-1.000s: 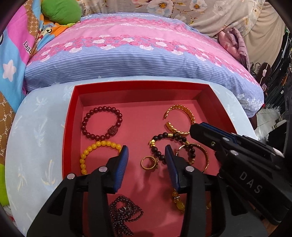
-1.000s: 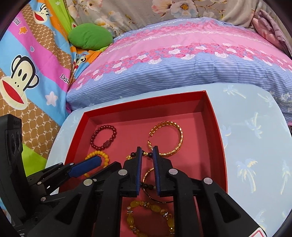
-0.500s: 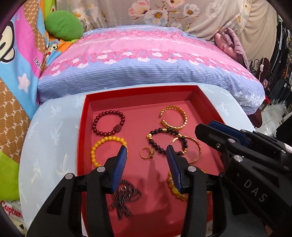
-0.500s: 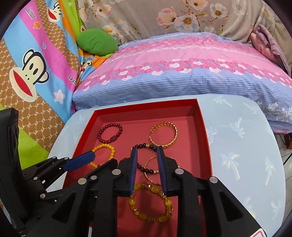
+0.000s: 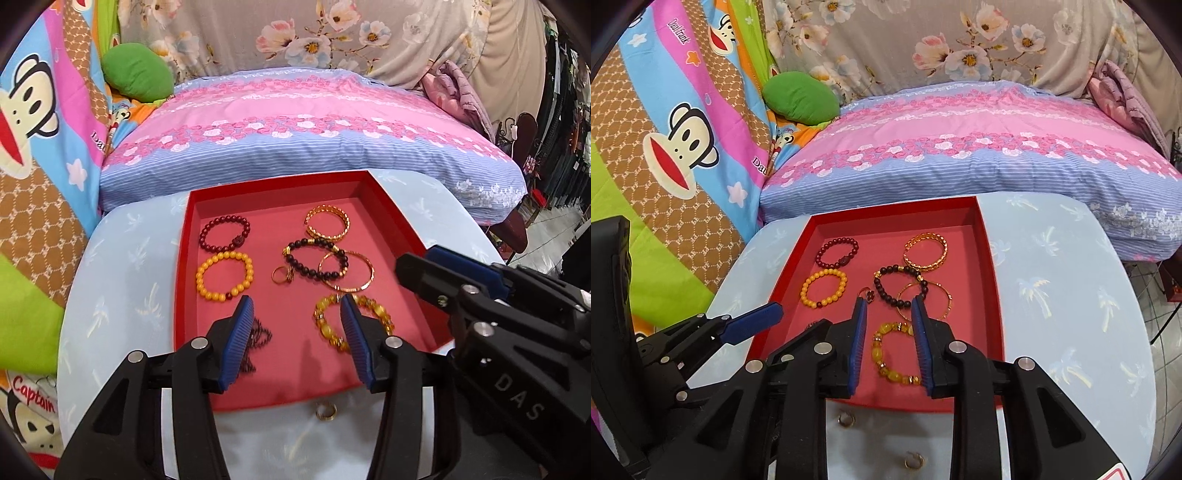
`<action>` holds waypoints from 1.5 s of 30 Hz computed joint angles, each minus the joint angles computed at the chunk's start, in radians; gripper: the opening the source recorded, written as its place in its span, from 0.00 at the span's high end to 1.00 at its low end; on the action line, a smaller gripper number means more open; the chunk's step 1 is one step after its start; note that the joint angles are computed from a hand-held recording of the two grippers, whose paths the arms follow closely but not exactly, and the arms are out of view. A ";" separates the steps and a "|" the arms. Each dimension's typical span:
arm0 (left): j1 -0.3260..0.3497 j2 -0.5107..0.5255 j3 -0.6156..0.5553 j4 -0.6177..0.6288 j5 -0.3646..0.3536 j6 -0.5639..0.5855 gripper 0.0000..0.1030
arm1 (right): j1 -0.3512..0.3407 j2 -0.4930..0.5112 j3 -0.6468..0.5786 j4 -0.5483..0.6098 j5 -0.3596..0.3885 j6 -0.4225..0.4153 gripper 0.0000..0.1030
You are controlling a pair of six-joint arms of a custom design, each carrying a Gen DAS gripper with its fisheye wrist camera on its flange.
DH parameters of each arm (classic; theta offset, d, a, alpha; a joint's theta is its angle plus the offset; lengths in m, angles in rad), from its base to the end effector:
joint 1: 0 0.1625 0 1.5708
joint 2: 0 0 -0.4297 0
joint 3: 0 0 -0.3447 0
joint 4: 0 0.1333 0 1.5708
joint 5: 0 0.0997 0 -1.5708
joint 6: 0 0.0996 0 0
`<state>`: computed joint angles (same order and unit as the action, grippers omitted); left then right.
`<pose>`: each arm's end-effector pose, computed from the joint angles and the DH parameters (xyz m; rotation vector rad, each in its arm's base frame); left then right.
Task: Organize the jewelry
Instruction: 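Withdraw both tools and grasp a gold hoop earring with the right tool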
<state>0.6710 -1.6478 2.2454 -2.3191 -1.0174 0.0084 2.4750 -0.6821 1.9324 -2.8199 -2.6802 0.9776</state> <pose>-0.1690 -0.3712 0.3282 1.1158 2.4160 -0.5070 0.4531 -0.3003 0.0618 -0.0815 -2.2431 1.1230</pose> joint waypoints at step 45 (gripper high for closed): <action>0.031 -0.245 0.175 0.173 -0.006 -0.140 0.50 | 0.076 0.104 0.047 0.374 0.078 0.404 0.85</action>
